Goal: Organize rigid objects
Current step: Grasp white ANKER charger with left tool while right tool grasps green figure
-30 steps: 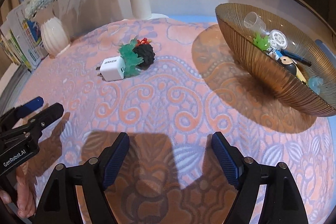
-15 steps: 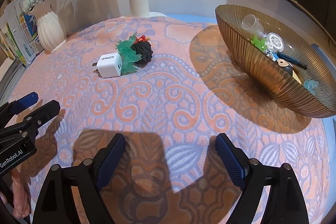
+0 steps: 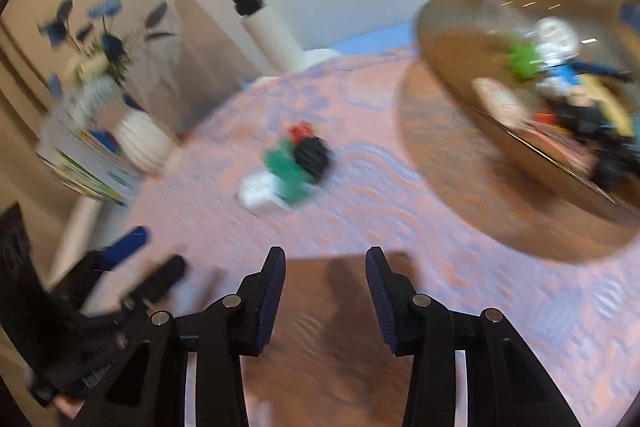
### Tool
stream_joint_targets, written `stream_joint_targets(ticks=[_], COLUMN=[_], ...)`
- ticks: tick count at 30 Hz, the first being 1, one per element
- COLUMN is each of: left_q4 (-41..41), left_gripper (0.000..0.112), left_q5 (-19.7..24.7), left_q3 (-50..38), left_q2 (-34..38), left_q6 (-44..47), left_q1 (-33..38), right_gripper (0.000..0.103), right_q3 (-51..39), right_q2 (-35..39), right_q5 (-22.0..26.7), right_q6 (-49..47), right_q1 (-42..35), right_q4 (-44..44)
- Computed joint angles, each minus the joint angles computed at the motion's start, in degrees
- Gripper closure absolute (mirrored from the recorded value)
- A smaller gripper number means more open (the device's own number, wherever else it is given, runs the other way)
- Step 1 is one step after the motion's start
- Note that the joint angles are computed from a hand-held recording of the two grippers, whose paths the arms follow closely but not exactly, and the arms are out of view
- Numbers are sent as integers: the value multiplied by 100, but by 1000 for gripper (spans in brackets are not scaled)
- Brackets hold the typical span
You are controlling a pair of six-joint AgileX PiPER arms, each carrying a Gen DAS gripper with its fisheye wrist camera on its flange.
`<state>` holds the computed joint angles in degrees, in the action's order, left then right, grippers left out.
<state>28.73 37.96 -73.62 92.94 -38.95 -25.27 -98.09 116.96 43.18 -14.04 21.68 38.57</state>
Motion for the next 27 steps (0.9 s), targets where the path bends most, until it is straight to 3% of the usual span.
stream_joint_targets(ticks=[4,10,13,17,20,27], left_q4=[-700,-1697,-2103,-2248,-2010,-1727], left_gripper=[39,40,48,74,74,77], left_q5=[114,-42,-39,-25,-111,-599], left_q3=[-853,-1493,-1691,-1828,-1645,-295], left_q2=[839,1553,1745,1878,1757,731], left_q6=[1330,2300,2657,2791,2573,1529], left_q1=[175,567,674,655,602,652], right_gripper=[62,62,62,62,76,76], right_q3=[-1341,-2954,-3801,-3882,-3393,-830], right_q2=[846,1891,2418,2506,2286,778], right_q5=[634,1293,1611,1423,1078,16], right_q6=[449,869,1189,1298,1080,-220], right_q1=[12,4,44,36,28,43], right_q4=[47,176,154,232,433,887])
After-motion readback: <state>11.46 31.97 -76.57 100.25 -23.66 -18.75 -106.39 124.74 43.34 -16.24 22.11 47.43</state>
